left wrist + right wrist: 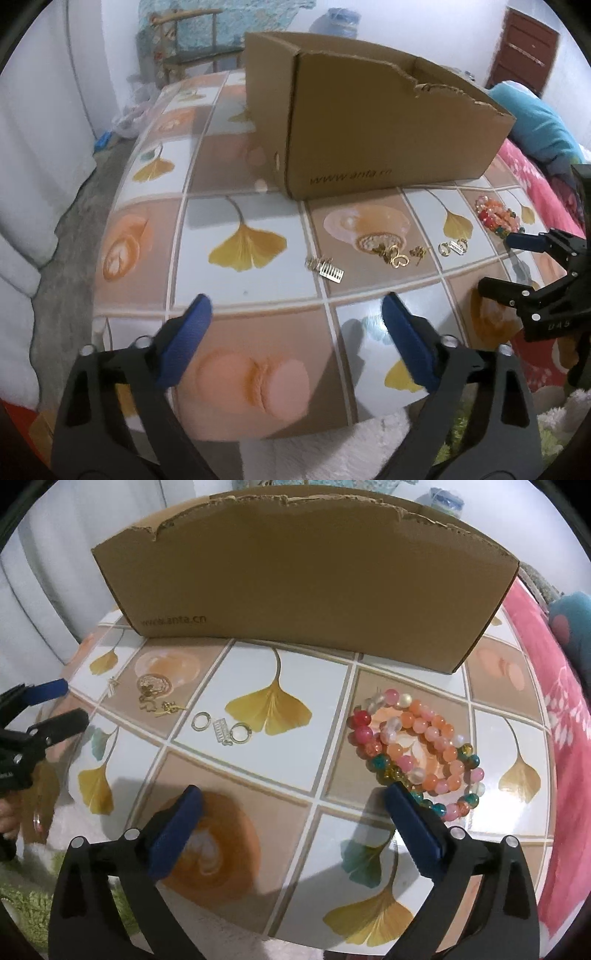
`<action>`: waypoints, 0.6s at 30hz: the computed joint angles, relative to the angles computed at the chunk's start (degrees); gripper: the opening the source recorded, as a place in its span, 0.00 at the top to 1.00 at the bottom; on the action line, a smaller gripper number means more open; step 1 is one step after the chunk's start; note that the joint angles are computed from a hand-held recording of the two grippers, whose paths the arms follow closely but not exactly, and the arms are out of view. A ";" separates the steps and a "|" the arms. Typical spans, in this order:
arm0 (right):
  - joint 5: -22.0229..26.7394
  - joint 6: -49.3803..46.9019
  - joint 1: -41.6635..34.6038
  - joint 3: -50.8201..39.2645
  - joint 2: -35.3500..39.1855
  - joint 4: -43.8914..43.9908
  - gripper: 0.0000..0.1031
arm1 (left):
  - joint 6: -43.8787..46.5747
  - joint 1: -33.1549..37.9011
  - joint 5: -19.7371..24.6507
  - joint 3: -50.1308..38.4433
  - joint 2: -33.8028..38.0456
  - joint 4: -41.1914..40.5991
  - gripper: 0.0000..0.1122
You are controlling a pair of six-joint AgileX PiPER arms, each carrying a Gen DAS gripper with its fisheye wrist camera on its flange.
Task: Organize jewelry
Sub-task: 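Withdraw the right gripper from the box toward the beaded bracelets, then lower the open left gripper around the small gold rectangular charm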
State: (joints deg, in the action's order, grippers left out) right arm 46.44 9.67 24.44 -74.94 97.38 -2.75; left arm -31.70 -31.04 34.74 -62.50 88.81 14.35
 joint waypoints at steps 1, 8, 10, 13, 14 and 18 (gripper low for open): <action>-0.56 0.15 0.17 0.31 0.01 -0.09 0.07 | 2.10 0.42 -0.08 -0.61 0.38 -1.31 0.29; -3.62 -0.44 0.05 2.62 -0.90 0.03 0.07 | 14.86 2.65 -0.36 -4.24 3.31 -11.52 0.48; -3.49 -3.19 -1.17 2.64 -1.23 3.04 0.07 | 17.41 3.00 0.10 -5.16 4.18 -13.16 0.53; -3.05 -6.37 -3.76 2.11 -1.47 8.76 0.07 | 19.01 3.12 0.76 -6.53 5.46 -13.71 0.58; -2.65 -6.61 -4.11 1.54 -1.20 9.66 0.07 | 19.70 3.21 1.05 -7.03 5.83 -13.89 0.61; -1.39 -8.63 -4.92 -0.56 -0.11 12.39 0.07 | 22.33 3.39 2.15 -8.18 6.54 -14.57 0.65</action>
State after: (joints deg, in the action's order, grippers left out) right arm 45.05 1.03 19.52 -75.50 97.27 9.64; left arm -9.37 -27.65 36.89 -70.67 95.35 -0.22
